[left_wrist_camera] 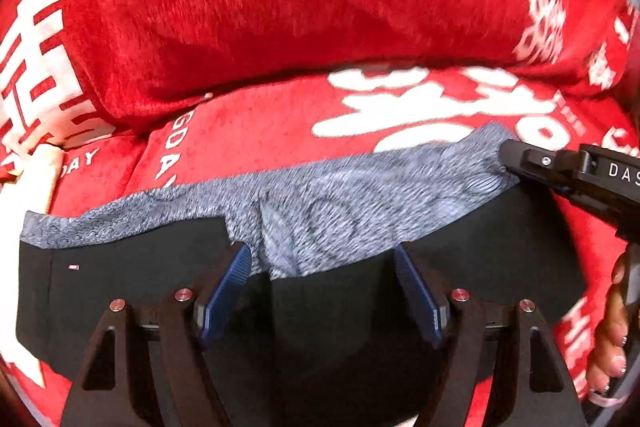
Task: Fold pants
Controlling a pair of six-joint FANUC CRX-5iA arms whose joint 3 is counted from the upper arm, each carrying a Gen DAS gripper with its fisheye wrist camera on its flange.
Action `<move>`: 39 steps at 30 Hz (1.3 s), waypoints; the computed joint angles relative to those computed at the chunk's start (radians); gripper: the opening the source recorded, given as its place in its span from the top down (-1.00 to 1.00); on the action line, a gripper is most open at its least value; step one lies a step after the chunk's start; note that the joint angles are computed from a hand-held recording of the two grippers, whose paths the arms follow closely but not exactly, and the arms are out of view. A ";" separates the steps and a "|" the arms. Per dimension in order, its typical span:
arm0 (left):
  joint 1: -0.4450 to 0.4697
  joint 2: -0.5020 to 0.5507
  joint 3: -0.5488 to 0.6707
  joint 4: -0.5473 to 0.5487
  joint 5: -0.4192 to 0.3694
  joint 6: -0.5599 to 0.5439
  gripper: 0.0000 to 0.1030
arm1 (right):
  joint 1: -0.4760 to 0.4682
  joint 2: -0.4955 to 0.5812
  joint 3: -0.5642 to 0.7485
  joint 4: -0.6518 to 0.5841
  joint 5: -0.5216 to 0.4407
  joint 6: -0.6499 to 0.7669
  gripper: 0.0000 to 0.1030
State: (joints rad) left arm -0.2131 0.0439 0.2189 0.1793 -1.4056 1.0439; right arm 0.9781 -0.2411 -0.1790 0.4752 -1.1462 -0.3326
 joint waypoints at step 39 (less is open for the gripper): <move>0.708 -0.344 -0.350 0.102 -0.103 -0.421 -0.60 | 0.278 0.415 0.570 -0.092 -0.405 0.241 -0.28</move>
